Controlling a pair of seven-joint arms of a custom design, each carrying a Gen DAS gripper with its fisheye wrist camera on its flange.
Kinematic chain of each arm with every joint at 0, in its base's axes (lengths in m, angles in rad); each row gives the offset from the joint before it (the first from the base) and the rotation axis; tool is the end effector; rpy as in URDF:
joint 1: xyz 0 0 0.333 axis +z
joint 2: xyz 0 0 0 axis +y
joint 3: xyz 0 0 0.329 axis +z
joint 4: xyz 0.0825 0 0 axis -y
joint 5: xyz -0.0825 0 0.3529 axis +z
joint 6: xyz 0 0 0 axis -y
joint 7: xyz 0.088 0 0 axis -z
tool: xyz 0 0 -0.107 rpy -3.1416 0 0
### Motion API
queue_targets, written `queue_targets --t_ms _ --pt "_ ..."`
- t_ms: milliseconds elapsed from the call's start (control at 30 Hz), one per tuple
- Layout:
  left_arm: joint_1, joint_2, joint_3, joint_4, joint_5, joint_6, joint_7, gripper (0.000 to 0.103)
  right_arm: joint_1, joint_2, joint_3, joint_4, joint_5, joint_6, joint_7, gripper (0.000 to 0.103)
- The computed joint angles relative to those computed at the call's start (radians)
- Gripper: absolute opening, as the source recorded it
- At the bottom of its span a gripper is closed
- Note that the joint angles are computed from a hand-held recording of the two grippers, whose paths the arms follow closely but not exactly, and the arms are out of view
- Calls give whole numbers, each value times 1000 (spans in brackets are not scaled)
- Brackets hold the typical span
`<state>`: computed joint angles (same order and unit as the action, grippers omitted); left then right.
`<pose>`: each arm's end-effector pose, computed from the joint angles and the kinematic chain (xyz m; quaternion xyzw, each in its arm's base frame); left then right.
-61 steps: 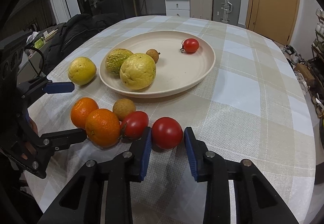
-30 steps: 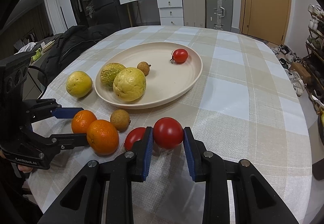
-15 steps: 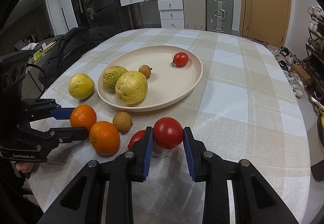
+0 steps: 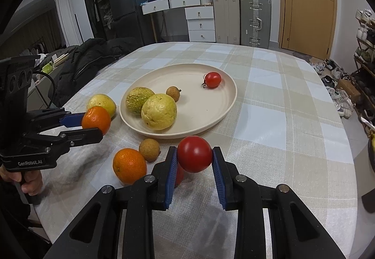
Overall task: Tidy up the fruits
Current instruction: 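Carry the orange and tomato over the plate with both grippers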
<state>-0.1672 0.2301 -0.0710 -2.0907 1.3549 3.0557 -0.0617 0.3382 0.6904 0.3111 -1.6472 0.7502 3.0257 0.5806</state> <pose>0.5313 -0.2059 0.3904 -0.6776 0.6226 -0.3214 0.2235 0.6174 0.3476 0.3146 -0.8517 0.3563 -0.1053 0.3696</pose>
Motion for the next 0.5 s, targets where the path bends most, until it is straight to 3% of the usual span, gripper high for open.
queue_targets --t_ms 200,500 --pt "-7 -12 -3 10 65 -56 -66 38 -19 3 30 1 22 15 -25 30" --pt "5 12 -8 40 35 -57 -51 38 -20 11 35 24 49 8 -28 30"
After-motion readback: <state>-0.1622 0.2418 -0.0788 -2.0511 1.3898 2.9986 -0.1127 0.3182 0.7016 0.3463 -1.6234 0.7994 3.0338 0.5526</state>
